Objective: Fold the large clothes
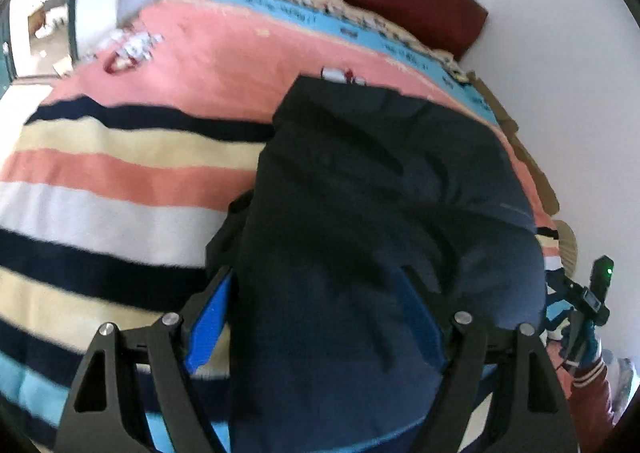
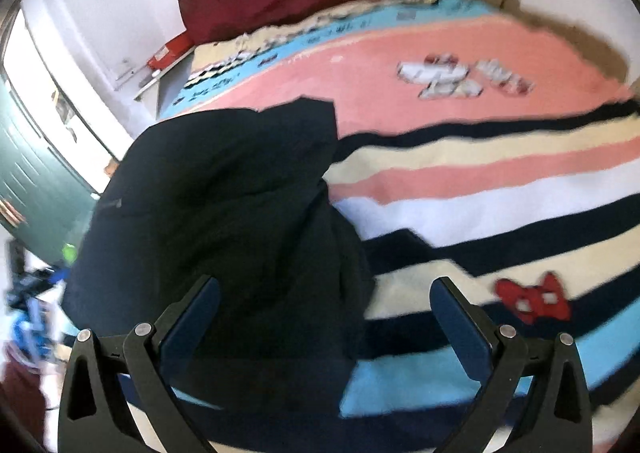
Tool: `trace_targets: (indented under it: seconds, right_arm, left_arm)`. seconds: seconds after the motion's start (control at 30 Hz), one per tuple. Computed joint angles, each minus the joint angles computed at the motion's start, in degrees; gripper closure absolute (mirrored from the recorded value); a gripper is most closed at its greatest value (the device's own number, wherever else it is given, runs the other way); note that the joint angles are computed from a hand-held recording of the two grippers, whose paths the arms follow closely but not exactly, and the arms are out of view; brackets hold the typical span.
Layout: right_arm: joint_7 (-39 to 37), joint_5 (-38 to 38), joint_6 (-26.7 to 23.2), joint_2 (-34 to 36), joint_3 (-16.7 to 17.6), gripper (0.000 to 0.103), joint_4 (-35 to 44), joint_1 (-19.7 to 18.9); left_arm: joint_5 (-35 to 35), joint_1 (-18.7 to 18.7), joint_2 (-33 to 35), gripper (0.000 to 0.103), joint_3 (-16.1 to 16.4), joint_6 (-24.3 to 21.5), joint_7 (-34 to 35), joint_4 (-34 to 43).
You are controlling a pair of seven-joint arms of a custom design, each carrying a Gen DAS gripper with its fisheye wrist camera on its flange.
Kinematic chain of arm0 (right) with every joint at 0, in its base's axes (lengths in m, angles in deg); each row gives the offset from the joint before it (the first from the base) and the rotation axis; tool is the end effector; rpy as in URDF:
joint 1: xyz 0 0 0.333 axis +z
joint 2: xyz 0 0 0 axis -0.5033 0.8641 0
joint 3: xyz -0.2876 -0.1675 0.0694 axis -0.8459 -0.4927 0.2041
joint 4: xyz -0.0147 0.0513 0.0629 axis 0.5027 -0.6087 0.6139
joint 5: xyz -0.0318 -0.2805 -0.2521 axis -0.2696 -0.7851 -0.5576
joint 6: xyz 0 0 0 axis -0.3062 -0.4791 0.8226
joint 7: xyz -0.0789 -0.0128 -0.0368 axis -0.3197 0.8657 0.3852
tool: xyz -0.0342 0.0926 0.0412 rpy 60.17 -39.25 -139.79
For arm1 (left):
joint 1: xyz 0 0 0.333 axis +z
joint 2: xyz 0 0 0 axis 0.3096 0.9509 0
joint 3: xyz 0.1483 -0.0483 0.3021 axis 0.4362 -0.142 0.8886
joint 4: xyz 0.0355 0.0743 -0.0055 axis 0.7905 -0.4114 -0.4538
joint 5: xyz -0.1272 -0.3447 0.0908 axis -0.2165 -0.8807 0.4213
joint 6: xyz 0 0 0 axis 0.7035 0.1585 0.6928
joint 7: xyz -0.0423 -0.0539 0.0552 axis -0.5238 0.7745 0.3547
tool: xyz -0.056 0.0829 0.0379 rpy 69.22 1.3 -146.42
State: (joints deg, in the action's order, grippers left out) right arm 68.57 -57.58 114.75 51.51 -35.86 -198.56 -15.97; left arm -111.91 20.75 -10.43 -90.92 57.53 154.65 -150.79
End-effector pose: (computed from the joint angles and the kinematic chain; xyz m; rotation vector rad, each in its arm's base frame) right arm 0.4088 0.1338 0.5839 -1.3149 2.1088 -0.3402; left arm 0.6721 -0.0841 0.5829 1.7882 -2.2965 1.0106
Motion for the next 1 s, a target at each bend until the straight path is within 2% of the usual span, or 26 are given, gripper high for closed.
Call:
trace_targets:
  seconds: [0.07, 0.13, 0.27, 0.33, 0.43, 0.53, 0.67, 0.77, 0.83, 0.87, 1.0]
  right_arm:
    - [-4.14, 4.68, 1.47, 2.81, -3.87, 0.001, 0.75, 2.93]
    - [-8.16, 9.26, 1.73, 5.56, -6.05, 0.001, 1.97, 4.62]
    - [-25.84, 30.0, 4.24, 11.25, -14.26, 0.001, 3.76, 12.8]
    - [-33.34, 39.09, 4.39, 13.29, -16.66, 0.001, 4.68, 15.06]
    - [-42.48, 50.82, 4.24, 15.23, -18.36, 0.001, 5.24, 16.62]
    - [-48.95, 59.31, 3.62, 16.51, -18.12, 0.001, 5.49, 16.79]
    - [-56.67, 69.04, 1.59, 17.26, -16.96, 0.001, 6.13, 16.18]
    - [-61.54, 73.78, 0.31, 17.83, -15.71, 0.0, 6.29, 14.92]
    - [-63.8, 76.37, 0.02, 18.73, -14.74, 0.0, 6.76, 13.85]
    - [-64.31, 76.98, -0.05, 19.39, -14.17, 0.0, 7.25, 13.21]
    - [-66.8, 80.55, 1.32, 21.16, -11.38, 0.0, 8.26, 10.97]
  left_arm:
    - [-1.25, 0.66, 4.18, 0.024, -0.42, -3.8, -0.57, 4.89]
    - [-3.34, 1.79, 7.67, 0.024, -1.25, -6.94, -0.91, 8.84]
    - [-6.5, 4.19, 14.2, 0.02, -3.22, -13.57, -0.61, 16.15]
    - [-7.48, 5.04, 15.74, 0.016, -4.0, -15.54, -0.01, 17.45]
    - [-10.63, 6.51, 15.38, 0.013, -5.03, -14.95, 2.76, 14.66]
    - [-15.91, 8.21, 14.05, 0.012, -5.86, -13.52, 6.04, 9.8]
    - [-23.35, 10.29, 11.92, 0.012, -6.32, -14.96, 7.98, 3.86]
    - [-24.76, 9.59, 10.76, 0.008, -5.62, -15.74, 8.87, 1.99]
    - [-24.36, 8.34, 11.05, 0.0, -5.15, -15.31, 8.68, 2.45]
    - [-24.06, 7.76, 11.49, 0.0, -4.98, -15.02, 8.26, 3.03]
    - [-25.28, 6.62, 10.27, 0.0, -5.03, -10.31, 8.97, 0.58]
